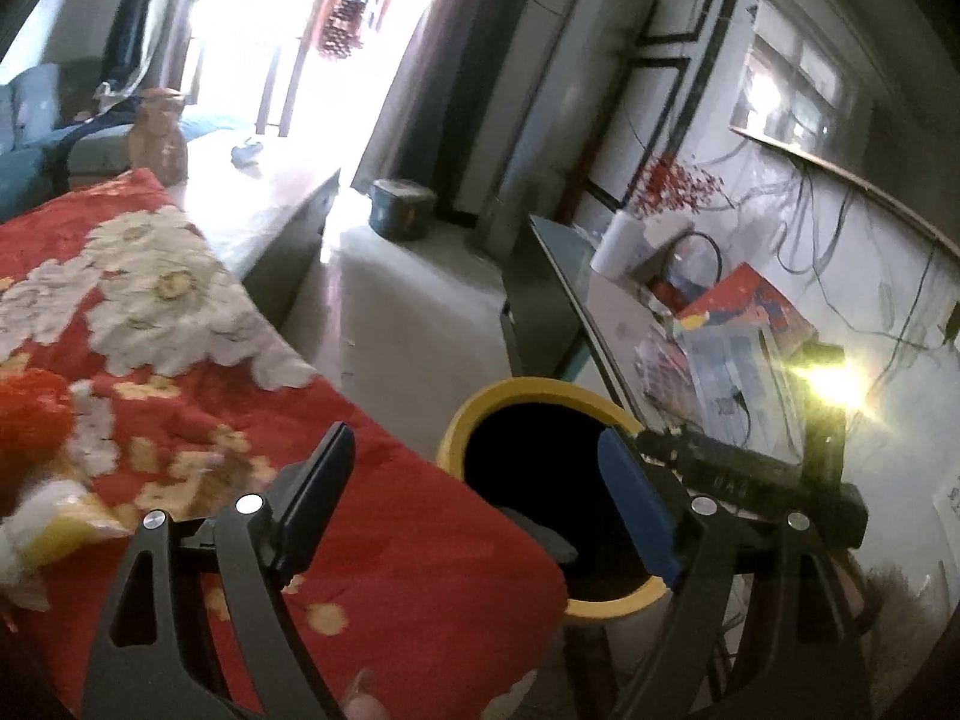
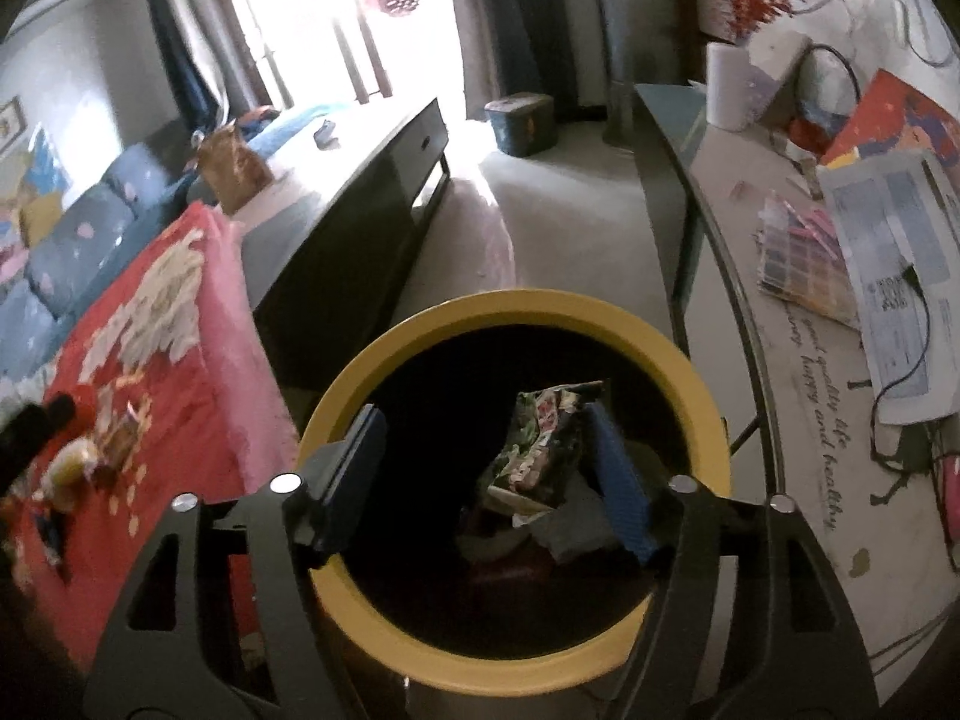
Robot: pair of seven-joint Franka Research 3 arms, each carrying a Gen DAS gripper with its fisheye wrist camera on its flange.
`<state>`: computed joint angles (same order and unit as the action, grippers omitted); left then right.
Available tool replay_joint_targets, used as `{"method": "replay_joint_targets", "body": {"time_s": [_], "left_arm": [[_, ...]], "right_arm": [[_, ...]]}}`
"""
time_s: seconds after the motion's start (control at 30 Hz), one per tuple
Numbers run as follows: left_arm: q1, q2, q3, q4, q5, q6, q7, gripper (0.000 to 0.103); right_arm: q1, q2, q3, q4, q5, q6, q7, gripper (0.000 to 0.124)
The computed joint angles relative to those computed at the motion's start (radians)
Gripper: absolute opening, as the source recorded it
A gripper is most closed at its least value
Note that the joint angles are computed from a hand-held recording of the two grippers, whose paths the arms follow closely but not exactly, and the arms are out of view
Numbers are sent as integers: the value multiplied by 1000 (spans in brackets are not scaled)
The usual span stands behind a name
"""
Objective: Collect trash
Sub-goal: 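Move both tools back over the bedspread toward the red bag and pink wrapper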
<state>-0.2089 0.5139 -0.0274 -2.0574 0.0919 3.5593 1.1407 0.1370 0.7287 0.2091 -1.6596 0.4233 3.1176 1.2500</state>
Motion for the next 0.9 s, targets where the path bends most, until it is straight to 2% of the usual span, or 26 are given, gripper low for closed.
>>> {"method": "replay_joint_targets", "body": {"time_s": [0.13,0.23,0.33,0.63,0.73,0.9], "left_arm": [[-6,-44,24,-58,-35,31,11,80],[-6,-80,36,-110,-70,60,30,80],[9,-113,37,-156,-99,86,51,80],[53,-202,28,-271,-187,142,119,80],[76,-225,19,-301,-197,154,129,80],[100,-255,10,-341,-219,169,147,80]], "right_arm": [[-4,-7,25,-10,-9,-7,-23,70],[-26,-2,71,-4,2,-47,-54,70],[-18,-2,85,0,13,-83,-87,70],[42,-34,81,-31,44,-119,-162,70],[77,-48,60,-49,38,-109,-169,72],[83,-71,78,-77,42,-85,-200,74]]}}
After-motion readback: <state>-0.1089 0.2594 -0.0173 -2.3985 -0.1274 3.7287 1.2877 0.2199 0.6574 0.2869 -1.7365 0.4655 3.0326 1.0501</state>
